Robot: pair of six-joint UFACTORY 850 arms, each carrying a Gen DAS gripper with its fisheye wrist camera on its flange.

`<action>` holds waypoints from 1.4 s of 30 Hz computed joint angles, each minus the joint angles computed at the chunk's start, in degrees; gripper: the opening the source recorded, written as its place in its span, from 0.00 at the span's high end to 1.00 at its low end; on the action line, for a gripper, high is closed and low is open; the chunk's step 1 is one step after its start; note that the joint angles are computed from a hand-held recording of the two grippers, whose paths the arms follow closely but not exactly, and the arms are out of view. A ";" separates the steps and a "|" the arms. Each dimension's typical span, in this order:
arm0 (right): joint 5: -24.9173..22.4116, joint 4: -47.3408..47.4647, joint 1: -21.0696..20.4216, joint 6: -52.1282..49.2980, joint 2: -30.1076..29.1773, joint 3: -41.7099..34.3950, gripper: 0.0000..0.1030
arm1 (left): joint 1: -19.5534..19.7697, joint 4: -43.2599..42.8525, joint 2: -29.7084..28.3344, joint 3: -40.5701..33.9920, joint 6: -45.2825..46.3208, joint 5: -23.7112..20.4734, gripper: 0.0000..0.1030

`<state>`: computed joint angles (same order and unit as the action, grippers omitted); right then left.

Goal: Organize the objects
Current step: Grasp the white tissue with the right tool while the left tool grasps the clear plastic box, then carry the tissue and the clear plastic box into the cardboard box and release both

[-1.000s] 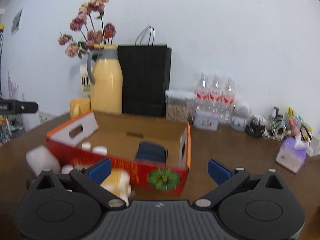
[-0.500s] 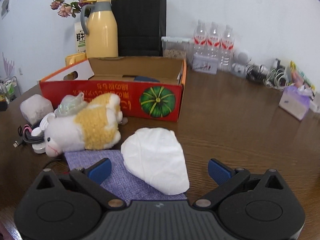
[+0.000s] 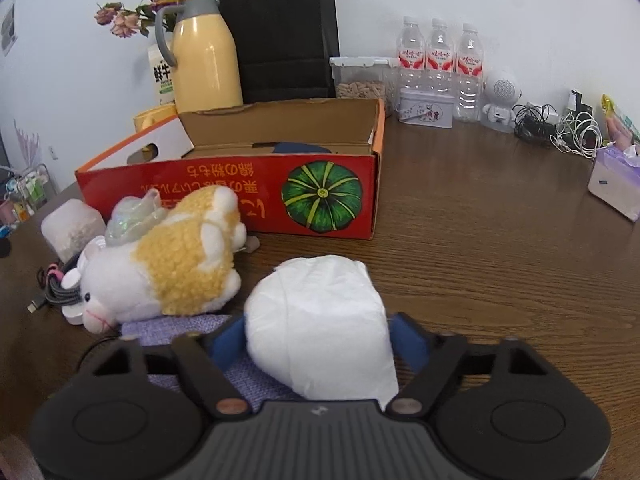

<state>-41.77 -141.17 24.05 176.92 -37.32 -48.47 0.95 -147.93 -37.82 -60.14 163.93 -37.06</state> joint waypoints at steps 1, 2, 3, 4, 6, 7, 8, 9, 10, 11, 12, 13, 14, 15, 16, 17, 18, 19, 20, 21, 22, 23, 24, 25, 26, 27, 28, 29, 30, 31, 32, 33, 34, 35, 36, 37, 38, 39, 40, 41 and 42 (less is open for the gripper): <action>-0.17 -0.43 -0.10 0.55 0.13 0.21 0.35 | -0.13 0.48 -0.18 -0.32 -0.24 0.10 0.00; -0.45 -0.60 -0.10 0.90 0.23 0.43 0.37 | -0.26 0.98 -0.37 -0.67 -0.50 0.17 0.00; -0.79 -0.88 -0.09 1.37 0.33 0.65 0.39 | -0.43 1.19 -0.61 -1.05 -0.62 0.21 0.00; -1.24 -1.03 -0.04 1.66 0.41 0.82 0.41 | -0.59 1.43 -0.85 -1.50 -0.72 0.22 0.00; -2.27 -0.69 0.16 1.58 0.61 1.17 0.42 | -1.02 1.92 -1.37 -2.53 -0.97 0.47 0.00; -2.71 -0.64 0.24 1.67 0.79 1.35 0.42 | -1.20 2.82 -1.73 -3.25 -1.52 0.66 0.00; -2.94 -0.58 0.25 1.68 0.90 1.44 0.42 | -1.35 4.36 -2.19 -4.09 -2.35 0.92 0.00; -3.14 -0.24 0.33 1.51 1.03 1.52 0.42 | -1.42 6.37 -2.72 -4.97 -3.37 1.20 0.00; -3.34 0.20 0.39 1.21 1.15 1.59 0.42 | -1.62 7.90 -3.26 -5.90 -4.29 1.66 0.00; -3.41 0.59 0.47 0.90 1.28 1.63 0.42 | -1.87 9.07 -3.81 -6.84 -5.11 2.27 0.00; -3.51 0.97 0.56 0.59 1.38 1.67 0.42 | -2.17 10.38 -4.48 -7.96 -6.04 3.07 0.00; -3.63 1.35 0.65 0.31 1.50 1.72 0.42 | -2.46 11.35 -5.06 -8.96 -6.76 3.95 0.00; -3.75 1.73 0.74 0.00 1.62 1.78 0.42 | -2.78 11.57 -5.63 -9.84 -7.03 4.71 0.00; -3.94 2.11 0.89 -0.31 1.75 1.85 0.42 | -3.12 11.60 -6.17 -10.62 -7.06 5.28 0.00; -4.11 2.51 1.00 -0.70 1.88 1.88 0.42 | -3.43 12.02 -6.73 -11.42 -7.25 5.71 0.00; -4.21 2.83 1.12 -1.03 2.00 1.91 0.42 | -3.72 12.34 -7.24 -12.16 -7.46 6.17 0.00; -4.27 3.12 1.22 -1.43 2.12 1.89 0.42 | -4.03 12.66 -7.86 -13.04 -7.69 6.76 0.00; -4.35 3.42 1.34 -1.81 2.17 1.81 0.42 | -4.37 13.05 -8.54 -14.05 -8.06 7.65 0.00; -4.46 3.66 1.48 -2.14 2.18 1.71 0.42 | -4.72 13.84 -9.27 -15.20 -9.02 8.90 0.00; -4.55 3.89 1.60 -2.48 2.22 1.60 0.42 | -4.88 15.21 -9.95 -16.28 -10.59 9.98 0.00; -4.67 4.19 1.74 -2.89 2.27 1.51 0.42 | -5.00 16.81 -10.55 -17.22 -12.57 10.79 0.00; -4.81 4.42 1.85 -3.26 2.31 1.47 0.42 | -5.02 18.76 -11.16 -18.12 -15.13 11.16 0.00; -4.90 4.60 1.95 -3.60 2.37 1.39 0.42 | -4.90 20.08 -11.56 -18.62 -17.11 11.02 0.00; -4.96 4.68 1.99 -3.84 2.42 1.33 0.42 | -4.68 21.63 -11.87 -19.04 -19.47 10.71 0.00; -5.08 4.67 2.06 -3.86 2.46 1.35 0.42 | -4.39 23.54 -12.21 -19.50 -22.29 10.21 0.02; -5.19 4.76 2.14 -3.96 2.48 1.30 0.42 | -4.10 25.06 -12.45 -19.80 -24.28 9.65 0.15; -5.34 4.89 2.21 -4.14 2.51 1.29 0.42 | -3.98 24.35 -12.43 -19.63 -23.87 9.28 0.15; -5.48 5.03 2.28 -4.31 2.54 1.26 0.42 | -3.95 23.16 -12.36 -19.38 -22.87 9.18 0.15; -5.63 5.06 2.33 -4.31 2.59 1.30 0.42 | -3.89 22.51 -12.29 -19.12 -22.16 8.92 0.15; -5.74 5.04 2.36 -4.28 2.63 1.31 0.42 | -3.80 22.25 -12.19 -18.84 -21.76 8.57 0.15; -5.84 5.12 2.42 -4.37 2.68 1.31 0.42 | -3.76 21.55 -11.94 -18.39 -21.09 8.26 0.16; -5.98 5.26 2.48 -4.51 2.70 1.27 0.42 | -3.69 19.97 -11.49 -17.66 -19.51 7.85 0.16; -6.13 5.31 2.56 -4.60 2.81 1.33 0.42 | -3.65 18.16 -10.95 -16.82 -17.68 7.21 0.16; -6.35 5.39 2.64 -4.71 2.97 1.44 0.42 | -3.45 16.62 -10.31 -15.83 -16.28 6.12 0.16; -6.68 5.44 2.71 -4.80 3.17 1.62 0.42 | -3.18 15.65 -9.59 -14.87 -15.68 4.94 0.16; -7.07 5.51 2.80 -4.89 3.39 1.75 0.42 | -2.92 15.04 -8.94 -14.14 -15.49 4.09 0.16; -7.47 5.56 2.85 -4.87 3.63 1.86 0.42 | -2.66 14.29 -8.25 -13.38 -15.23 3.17 0.16; -8.16 5.50 2.93 -4.77 3.88 1.94 0.42 | -2.49 13.29 -7.57 -12.75 -14.79 2.35 0.16; -8.81 5.29 3.01 -4.72 4.09 1.94 0.42 | -2.34 12.34 -6.88 -12.13 -14.26 1.47 0.16; -9.43 4.97 3.01 -4.75 4.27 1.88 0.42 | -2.23 11.65 -6.27 -11.66 -13.91 0.50 0.16; -9.91 4.79 3.01 -4.97 4.43 1.70 0.42 | -2.19 11.09 -5.69 -11.32 -13.61 -0.32 0.16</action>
